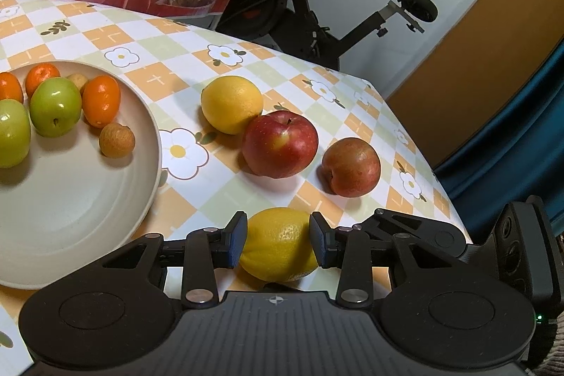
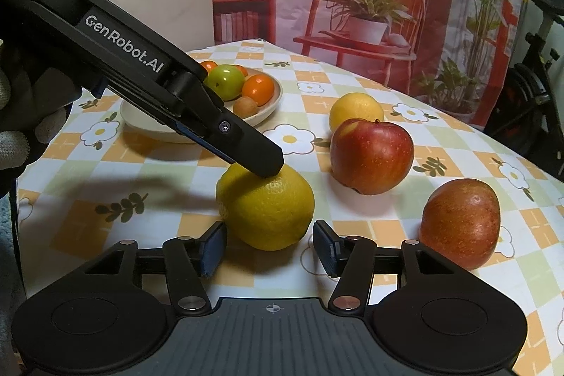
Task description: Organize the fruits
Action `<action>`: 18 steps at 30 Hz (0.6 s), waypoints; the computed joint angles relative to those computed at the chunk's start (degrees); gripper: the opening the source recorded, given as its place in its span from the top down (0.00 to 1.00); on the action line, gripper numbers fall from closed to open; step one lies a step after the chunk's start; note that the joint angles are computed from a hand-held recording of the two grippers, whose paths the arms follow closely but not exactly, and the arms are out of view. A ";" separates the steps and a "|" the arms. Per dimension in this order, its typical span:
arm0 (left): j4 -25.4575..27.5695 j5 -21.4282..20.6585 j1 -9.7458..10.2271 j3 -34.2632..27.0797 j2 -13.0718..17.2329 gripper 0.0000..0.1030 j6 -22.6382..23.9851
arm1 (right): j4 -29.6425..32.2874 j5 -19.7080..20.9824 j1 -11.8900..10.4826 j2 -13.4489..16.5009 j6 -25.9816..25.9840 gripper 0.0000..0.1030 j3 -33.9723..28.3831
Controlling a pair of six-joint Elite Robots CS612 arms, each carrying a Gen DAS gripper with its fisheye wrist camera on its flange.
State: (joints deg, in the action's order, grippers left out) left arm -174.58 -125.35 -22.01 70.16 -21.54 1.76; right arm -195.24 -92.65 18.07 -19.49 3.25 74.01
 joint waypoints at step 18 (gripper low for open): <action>-1.77 1.00 0.23 0.99 -0.61 0.60 1.98 | -2.95 1.89 -0.10 1.18 4.99 0.55 -1.13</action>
State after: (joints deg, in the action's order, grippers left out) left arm -176.36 -124.35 -21.78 71.15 -22.15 3.73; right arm -198.19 -90.76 17.97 -18.31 8.24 72.89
